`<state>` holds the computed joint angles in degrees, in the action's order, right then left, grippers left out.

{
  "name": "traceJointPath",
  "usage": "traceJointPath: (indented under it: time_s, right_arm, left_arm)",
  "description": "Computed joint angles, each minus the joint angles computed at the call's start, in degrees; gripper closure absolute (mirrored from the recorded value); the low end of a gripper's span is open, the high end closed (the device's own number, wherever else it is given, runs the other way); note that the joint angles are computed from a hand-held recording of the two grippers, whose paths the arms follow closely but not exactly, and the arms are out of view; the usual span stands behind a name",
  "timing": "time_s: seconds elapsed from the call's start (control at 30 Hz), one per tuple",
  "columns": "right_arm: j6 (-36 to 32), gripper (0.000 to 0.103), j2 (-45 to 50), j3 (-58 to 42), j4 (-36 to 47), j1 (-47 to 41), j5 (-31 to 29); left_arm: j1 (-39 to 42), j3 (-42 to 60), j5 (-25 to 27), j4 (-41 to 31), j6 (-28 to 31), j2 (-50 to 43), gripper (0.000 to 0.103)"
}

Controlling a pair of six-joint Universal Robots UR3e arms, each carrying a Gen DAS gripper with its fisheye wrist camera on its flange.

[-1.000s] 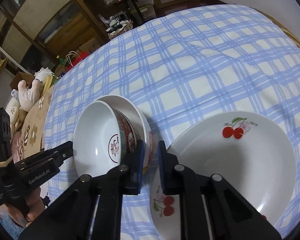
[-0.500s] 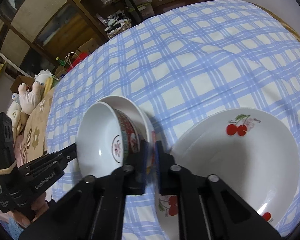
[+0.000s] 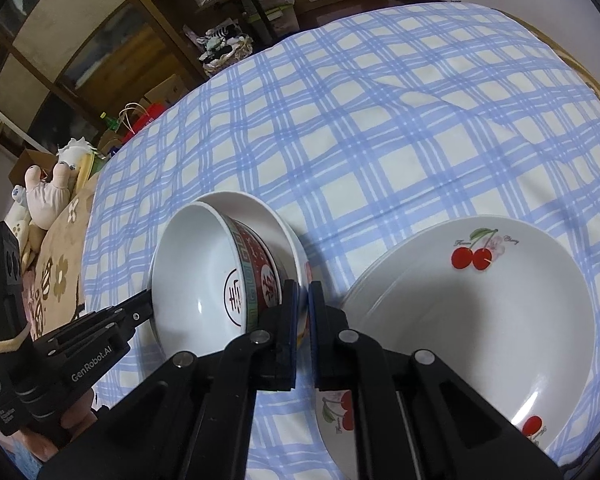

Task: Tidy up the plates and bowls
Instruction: 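Lift the bowl stack with both grippers and carry it over the cherry plates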

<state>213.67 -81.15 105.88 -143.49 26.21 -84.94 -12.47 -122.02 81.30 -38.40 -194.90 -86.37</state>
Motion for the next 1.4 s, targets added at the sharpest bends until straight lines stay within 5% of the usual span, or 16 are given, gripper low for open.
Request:
traceJointPath:
  time_s: [1.4]
  right_arm:
    - [0.40, 0.094, 2.26, -3.52, 2.42, 2.89, -5.46]
  left_arm:
    - [-0.86, 1.11, 1.46, -0.05, -0.16, -1.08, 0.096]
